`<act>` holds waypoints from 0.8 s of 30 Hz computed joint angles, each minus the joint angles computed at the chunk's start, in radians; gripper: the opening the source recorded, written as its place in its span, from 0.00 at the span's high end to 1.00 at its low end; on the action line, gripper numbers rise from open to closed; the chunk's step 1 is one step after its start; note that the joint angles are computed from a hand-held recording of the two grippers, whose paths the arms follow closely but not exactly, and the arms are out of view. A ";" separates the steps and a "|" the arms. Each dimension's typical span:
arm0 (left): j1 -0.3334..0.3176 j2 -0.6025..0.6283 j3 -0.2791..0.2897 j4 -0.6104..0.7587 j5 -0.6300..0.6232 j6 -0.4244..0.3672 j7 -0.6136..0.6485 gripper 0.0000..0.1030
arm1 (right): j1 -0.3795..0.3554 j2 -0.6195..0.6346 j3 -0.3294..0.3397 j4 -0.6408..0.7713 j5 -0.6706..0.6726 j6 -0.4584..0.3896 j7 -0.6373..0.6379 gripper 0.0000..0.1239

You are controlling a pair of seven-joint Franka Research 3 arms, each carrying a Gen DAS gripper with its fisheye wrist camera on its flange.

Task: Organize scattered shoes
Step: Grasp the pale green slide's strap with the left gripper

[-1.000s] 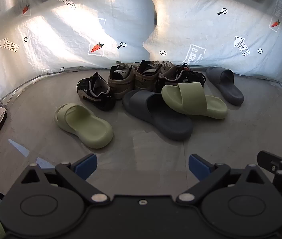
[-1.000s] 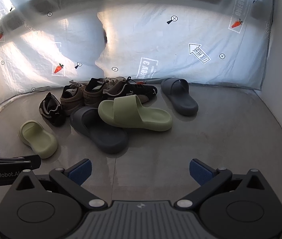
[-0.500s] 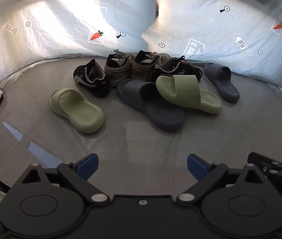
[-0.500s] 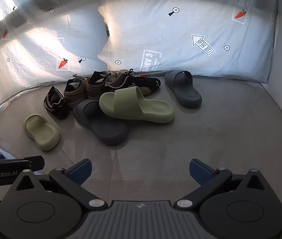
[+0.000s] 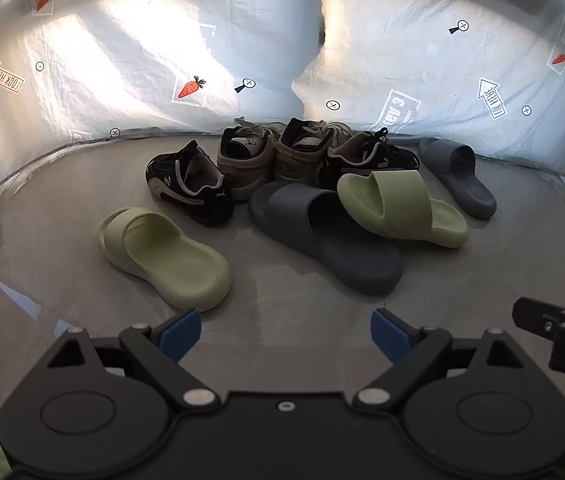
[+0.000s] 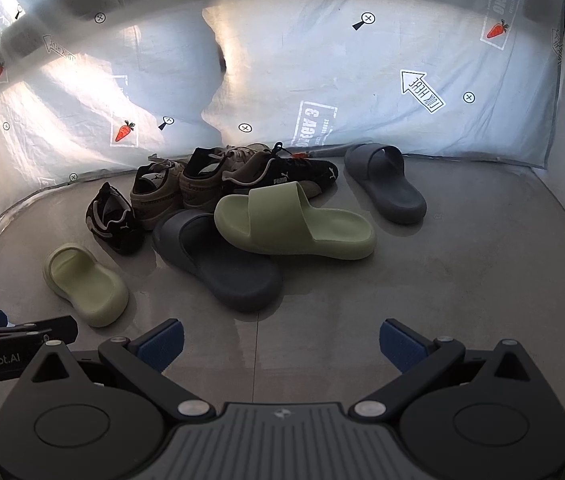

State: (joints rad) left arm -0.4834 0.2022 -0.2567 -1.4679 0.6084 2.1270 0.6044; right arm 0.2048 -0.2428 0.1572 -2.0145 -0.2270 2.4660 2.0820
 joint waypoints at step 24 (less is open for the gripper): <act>0.150 0.226 0.156 0.030 0.140 0.040 -0.199 0.41 | 0.038 0.206 -0.040 0.144 -0.076 0.052 0.017 0.17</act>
